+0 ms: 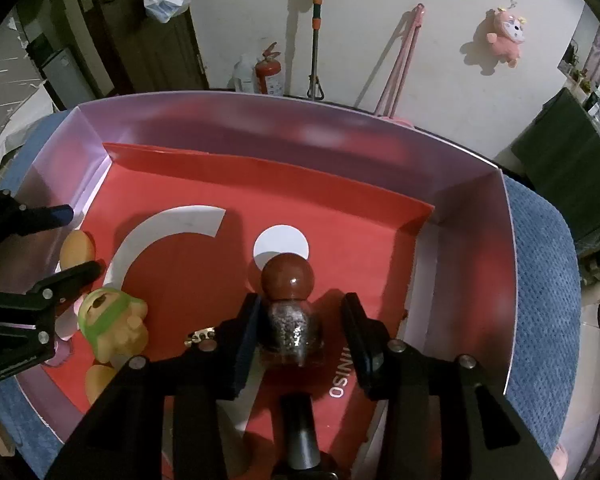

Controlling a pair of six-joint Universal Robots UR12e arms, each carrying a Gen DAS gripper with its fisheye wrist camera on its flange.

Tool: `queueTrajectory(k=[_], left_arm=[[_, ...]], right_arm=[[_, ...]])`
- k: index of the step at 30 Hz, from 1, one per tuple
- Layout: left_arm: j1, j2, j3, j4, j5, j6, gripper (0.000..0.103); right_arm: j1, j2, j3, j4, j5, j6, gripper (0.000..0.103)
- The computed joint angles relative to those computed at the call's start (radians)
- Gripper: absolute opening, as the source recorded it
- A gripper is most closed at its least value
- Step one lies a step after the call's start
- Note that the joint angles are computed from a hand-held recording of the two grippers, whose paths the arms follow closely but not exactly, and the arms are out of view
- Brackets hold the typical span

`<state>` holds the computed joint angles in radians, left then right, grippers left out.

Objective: Organize rigid objects
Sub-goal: 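Lift both grippers away from the box and back toward the table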

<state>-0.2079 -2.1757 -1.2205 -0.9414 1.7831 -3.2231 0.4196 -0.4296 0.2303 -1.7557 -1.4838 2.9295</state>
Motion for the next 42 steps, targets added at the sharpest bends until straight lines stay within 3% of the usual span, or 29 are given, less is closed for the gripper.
queueTrajectory(k=[6, 10, 18, 22, 25, 29, 34, 42], left_arm=[[0.001, 0.008, -0.010, 0.007, -0.005, -0.012, 0.054], [0.005, 0.018, -0.027, 0.030, -0.019, -0.026, 0.065], [0.004, 0.061, -0.078, 0.114, -0.039, -0.058, 0.065], [0.003, 0.100, -0.130, 0.195, -0.062, -0.093, 0.074], [0.001, 0.123, -0.162, 0.248, -0.065, -0.118, 0.074], [-0.017, 0.169, -0.228, 0.351, -0.041, -0.134, 0.075], [-0.036, 0.224, -0.312, 0.490, -0.020, -0.163, 0.086], [-0.097, 0.282, -0.435, 0.726, 0.096, -0.173, 0.095]], right_arm=[[0.003, 0.001, 0.002, -0.003, -0.009, -0.002, 0.048], [0.003, -0.003, 0.010, -0.007, -0.007, -0.003, 0.050], [-0.002, -0.077, 0.148, -0.107, 0.005, 0.007, 0.057], [-0.003, -0.158, 0.291, -0.224, 0.018, 0.009, 0.064], [-0.004, -0.224, 0.402, -0.323, 0.031, 0.009, 0.068], [-0.008, -0.317, 0.553, -0.460, 0.053, 0.009, 0.079], [-0.016, -0.427, 0.722, -0.635, 0.087, 0.015, 0.091], [-0.026, -0.581, 0.987, -0.930, 0.121, 0.054, 0.103]])
